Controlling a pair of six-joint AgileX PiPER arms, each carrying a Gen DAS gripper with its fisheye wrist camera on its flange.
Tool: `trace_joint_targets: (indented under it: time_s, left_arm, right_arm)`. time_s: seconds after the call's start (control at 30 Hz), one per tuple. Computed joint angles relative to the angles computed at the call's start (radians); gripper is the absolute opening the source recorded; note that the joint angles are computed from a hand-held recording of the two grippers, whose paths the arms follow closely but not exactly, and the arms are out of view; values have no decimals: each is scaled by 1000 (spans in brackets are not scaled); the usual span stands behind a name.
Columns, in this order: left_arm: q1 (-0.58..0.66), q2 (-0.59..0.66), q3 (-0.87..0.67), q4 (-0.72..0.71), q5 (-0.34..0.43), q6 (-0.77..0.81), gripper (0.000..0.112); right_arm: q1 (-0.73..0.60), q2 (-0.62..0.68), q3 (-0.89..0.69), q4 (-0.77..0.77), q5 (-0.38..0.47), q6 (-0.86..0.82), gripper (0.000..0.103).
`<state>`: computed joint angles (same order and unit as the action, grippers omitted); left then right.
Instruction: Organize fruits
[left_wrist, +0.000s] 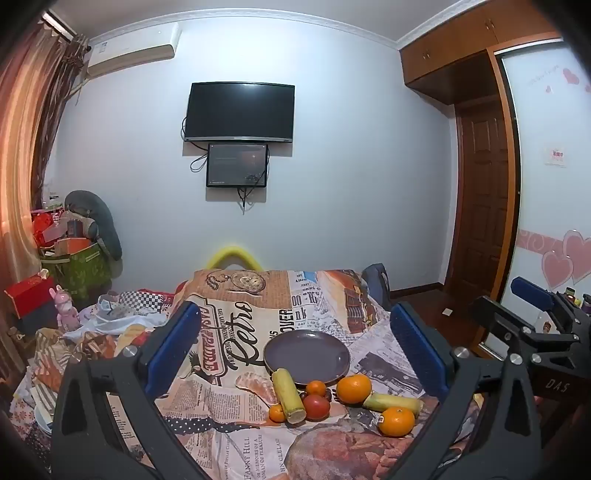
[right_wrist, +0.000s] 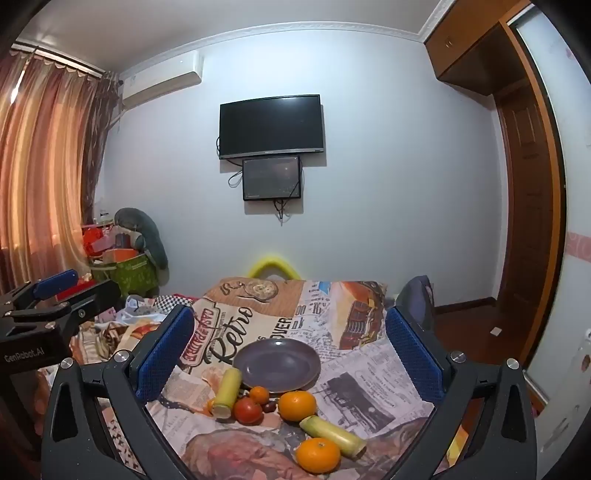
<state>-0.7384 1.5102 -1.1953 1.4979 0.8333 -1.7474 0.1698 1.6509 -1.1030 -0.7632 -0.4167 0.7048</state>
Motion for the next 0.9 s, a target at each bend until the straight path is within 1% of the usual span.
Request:
trace_joint_targets:
  time_s: [0.13,0.17,0.43,0.6,0.63,0.77,0.9]
  left_arm:
    - [-1,-11,16,17,0,-20,103]
    - [0,-5,3,-4,-2,14,103]
    - [17,-13,28,6,-25,-1,103]
    - [7,-1,2,-15,-19,29,103]
    - [6,-2,1,-16,-20,31,103]
    - [8,-4,-4,-25,-23,43,103]
    - [9,-4,-5,-22,-27,48,103]
  right_arm:
    - [1,-5,2,-4,5,9,103]
    - [2,-6,2,-4,5,8,103]
    - [2,-7,3,-2,3,4,103]
    - [3,-8,6,6,1,-5,103]
    - [1,-19,1,-21,12,23,103]
    - [1,-12,4,-2,3,4,103]
    - [5,-29,0,-23,21,32,103]
